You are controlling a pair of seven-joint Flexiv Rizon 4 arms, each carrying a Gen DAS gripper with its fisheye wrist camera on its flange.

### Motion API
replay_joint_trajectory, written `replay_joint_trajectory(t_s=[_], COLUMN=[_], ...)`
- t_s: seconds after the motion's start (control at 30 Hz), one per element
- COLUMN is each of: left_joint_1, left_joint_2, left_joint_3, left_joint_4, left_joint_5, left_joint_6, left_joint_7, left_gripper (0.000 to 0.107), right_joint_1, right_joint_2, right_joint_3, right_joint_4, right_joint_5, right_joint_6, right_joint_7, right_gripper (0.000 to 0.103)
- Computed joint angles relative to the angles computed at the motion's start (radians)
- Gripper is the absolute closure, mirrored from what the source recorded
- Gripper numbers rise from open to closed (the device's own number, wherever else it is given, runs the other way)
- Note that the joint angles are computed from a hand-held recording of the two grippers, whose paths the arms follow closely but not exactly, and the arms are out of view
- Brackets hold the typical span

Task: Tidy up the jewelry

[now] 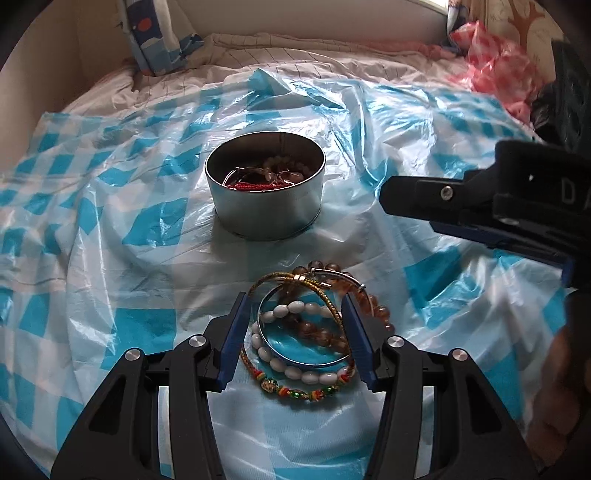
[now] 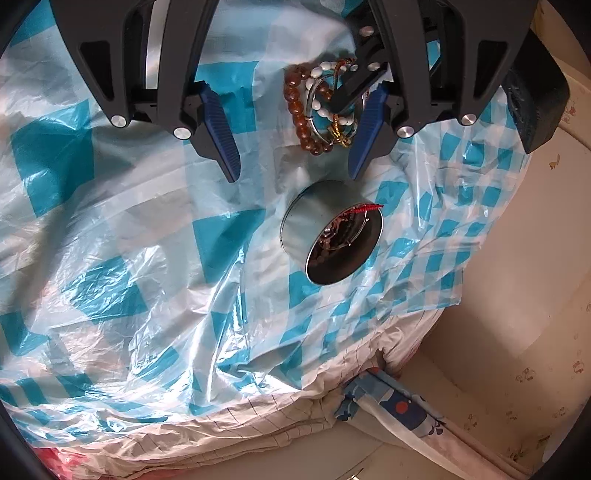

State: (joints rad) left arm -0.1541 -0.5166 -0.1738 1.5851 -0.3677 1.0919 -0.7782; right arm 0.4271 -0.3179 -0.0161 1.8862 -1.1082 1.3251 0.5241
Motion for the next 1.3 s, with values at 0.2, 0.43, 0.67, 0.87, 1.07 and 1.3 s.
replay_joint_trajectory(t_s=[0.2, 0.43, 0.67, 0.87, 1.07, 1.3], left_joint_1=[0.035, 0.089, 0.076, 0.039, 0.039, 0.077], left_joint_2=[0.007, -0.009, -0.034, -0.076, -0.067, -0.033], left_joint_3=[-0.014, -0.012, 0.005, 0.039, 0.035, -0.014], left_joint_4=[0.002, -0.036, -0.071, -0.136, -0.129, -0.067], left_joint_5=[-0.064, -0.162, -0.135, -0.036, 0.004, -0.094], left_joint_6=[0.002, -0.091, -0.138, -0.177, -0.173, -0.063], left_joint_7=[-0.017, -0.107, -0.133, -0.167, -0.152, -0.101], left_gripper=[0.099, 0.104, 0.103, 0.072, 0.104, 0.104], right_joint_1=[0.003, 0.053, 0.096, 0.114, 0.135, 0.136], right_joint_2=[-0.005, -0.062, -0.101, -0.125, -0.162, -0.127], right_joint_3=[0.052, 0.102, 0.094, 0.090, 0.086, 0.060], right_joint_4=[-0.018, -0.134, -0.191, -0.227, -0.287, -0.231], right_joint_5=[0.142, 0.327, 0.419, 0.455, 0.476, 0.428], right_joint_6=[-0.106, -0.290, -0.335, -0.381, -0.470, -0.395], right_joint_7=[-0.133, -0.468, -0.628, -0.703, -0.800, -0.716], right_gripper=[0.043, 0.043, 0.068, 0.071, 0.091, 0.091])
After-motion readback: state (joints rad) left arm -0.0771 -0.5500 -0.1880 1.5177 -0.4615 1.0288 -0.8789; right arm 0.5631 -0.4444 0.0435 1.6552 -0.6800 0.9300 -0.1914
